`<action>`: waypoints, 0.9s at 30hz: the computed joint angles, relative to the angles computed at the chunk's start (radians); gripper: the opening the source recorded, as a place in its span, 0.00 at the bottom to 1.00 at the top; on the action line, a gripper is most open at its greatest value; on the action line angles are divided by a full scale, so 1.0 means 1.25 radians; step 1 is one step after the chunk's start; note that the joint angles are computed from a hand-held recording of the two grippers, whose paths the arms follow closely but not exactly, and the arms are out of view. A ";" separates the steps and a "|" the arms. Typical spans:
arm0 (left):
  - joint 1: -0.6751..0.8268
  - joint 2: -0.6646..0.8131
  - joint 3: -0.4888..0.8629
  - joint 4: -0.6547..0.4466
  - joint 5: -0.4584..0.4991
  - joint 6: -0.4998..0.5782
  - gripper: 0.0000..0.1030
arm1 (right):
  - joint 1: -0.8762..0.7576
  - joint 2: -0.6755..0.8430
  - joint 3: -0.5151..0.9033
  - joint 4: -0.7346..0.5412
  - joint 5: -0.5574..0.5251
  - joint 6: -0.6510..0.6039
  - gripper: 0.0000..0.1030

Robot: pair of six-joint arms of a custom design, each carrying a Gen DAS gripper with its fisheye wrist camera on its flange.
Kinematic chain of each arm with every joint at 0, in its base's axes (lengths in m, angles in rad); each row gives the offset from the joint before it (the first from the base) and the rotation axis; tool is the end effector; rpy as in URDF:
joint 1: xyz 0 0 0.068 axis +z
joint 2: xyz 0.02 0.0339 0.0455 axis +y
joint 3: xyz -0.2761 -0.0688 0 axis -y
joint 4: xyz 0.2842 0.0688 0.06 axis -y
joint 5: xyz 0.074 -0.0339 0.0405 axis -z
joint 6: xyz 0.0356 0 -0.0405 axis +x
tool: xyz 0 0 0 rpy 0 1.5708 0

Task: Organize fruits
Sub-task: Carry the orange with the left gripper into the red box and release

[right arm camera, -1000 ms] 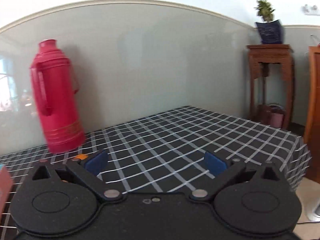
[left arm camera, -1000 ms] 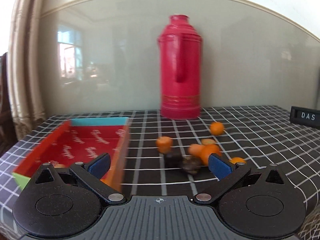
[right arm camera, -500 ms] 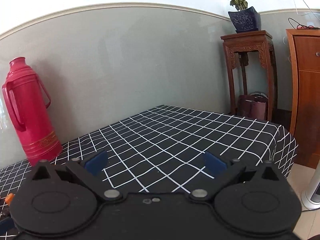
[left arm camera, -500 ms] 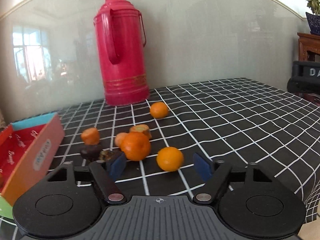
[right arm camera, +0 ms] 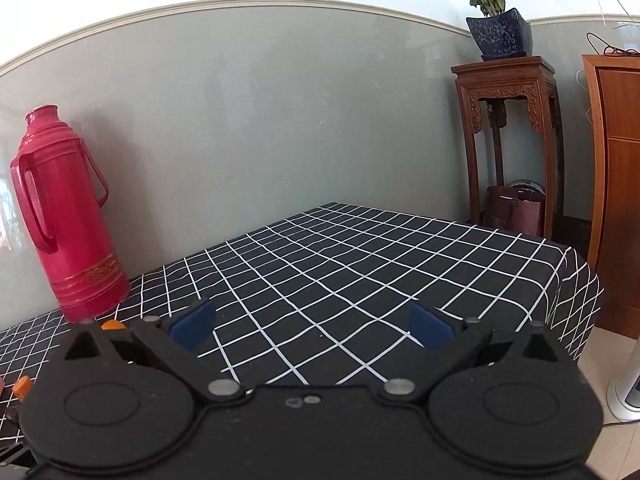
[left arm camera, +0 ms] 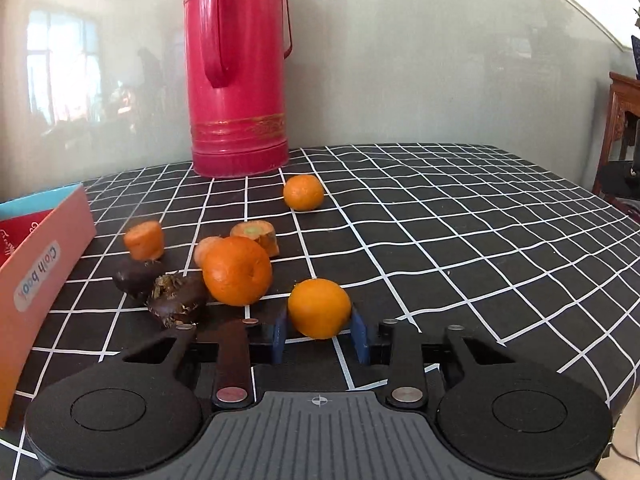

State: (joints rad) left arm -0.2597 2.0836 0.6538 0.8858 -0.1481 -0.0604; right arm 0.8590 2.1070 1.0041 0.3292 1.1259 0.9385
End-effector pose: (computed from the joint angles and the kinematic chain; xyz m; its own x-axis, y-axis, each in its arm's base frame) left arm 0.3379 -0.0844 0.0246 -0.5073 0.0730 -0.8587 0.1015 0.9945 0.0246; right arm 0.2900 0.2869 0.0618 -0.1924 0.3085 -0.9316 0.4249 0.8819 0.2043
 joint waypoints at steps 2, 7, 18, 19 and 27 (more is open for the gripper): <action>0.003 0.002 0.002 0.002 0.005 -0.004 0.33 | 0.000 0.000 0.001 -0.004 0.000 0.004 0.94; 0.011 -0.013 -0.027 0.053 -0.010 -0.003 0.33 | 0.003 0.001 0.003 0.005 -0.002 -0.005 0.94; 0.128 -0.107 -0.119 0.146 -0.076 0.004 0.33 | 0.029 0.039 0.065 0.016 -0.015 -0.071 0.94; 0.148 -0.119 -0.128 0.149 -0.079 0.004 0.33 | 0.034 0.045 0.073 0.021 -0.017 -0.081 0.94; 0.311 -0.167 -0.122 0.067 -0.105 -0.024 0.33 | 0.060 0.103 0.156 0.070 -0.074 -0.185 0.94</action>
State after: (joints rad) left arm 0.1285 1.8752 0.5008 0.9701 -0.2795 -0.0901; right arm 0.9346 2.2361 1.1994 0.4168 1.0339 0.7076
